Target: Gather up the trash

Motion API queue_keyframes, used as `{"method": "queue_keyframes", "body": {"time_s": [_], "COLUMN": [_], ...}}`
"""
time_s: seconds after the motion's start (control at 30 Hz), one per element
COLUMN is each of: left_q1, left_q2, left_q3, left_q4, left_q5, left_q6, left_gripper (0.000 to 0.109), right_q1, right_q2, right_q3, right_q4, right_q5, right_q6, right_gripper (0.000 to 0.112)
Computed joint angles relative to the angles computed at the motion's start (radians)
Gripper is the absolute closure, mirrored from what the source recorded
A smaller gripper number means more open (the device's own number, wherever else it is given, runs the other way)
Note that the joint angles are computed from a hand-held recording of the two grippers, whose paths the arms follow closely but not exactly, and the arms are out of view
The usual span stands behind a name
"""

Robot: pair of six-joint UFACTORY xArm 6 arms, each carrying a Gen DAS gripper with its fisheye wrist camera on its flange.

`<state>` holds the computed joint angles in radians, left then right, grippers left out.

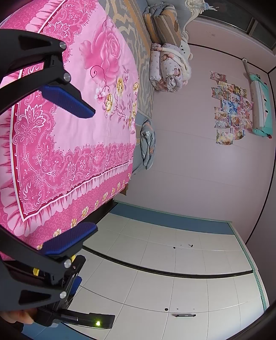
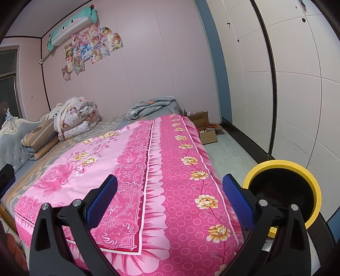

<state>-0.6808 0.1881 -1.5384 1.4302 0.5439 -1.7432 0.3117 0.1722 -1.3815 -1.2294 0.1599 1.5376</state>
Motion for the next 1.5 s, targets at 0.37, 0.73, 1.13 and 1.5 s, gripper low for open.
{"method": "queue_keyframes", "body": {"time_s": [0.37, 0.73, 1.13, 1.5], "left_q1": [-0.001, 0.002, -0.003, -0.008], "left_q2": [0.009, 0.014, 0.02, 0.032], "left_q3": [-0.011, -0.02, -0.027, -0.042], "left_q4": [0.001, -0.01, -0.012, -0.021], "left_q5": [0.006, -0.005, 0.002, 0.008], "left_q6": [0.009, 0.029, 0.039, 0.046], "left_gripper": [0.014, 0.014, 0.014, 0.014], "right_q1": [0.002, 0.009, 0.009, 0.01], "right_q2": [0.005, 0.01, 0.009, 0.012], "right_q3": [-0.004, -0.01, -0.008, -0.008], "right_q4": [-0.003, -0.008, -0.003, 0.008], "right_q5": [0.003, 0.011, 0.011, 0.011], "right_q6": [0.005, 0.019, 0.018, 0.012], "right_gripper": [0.018, 0.018, 0.018, 0.018]}}
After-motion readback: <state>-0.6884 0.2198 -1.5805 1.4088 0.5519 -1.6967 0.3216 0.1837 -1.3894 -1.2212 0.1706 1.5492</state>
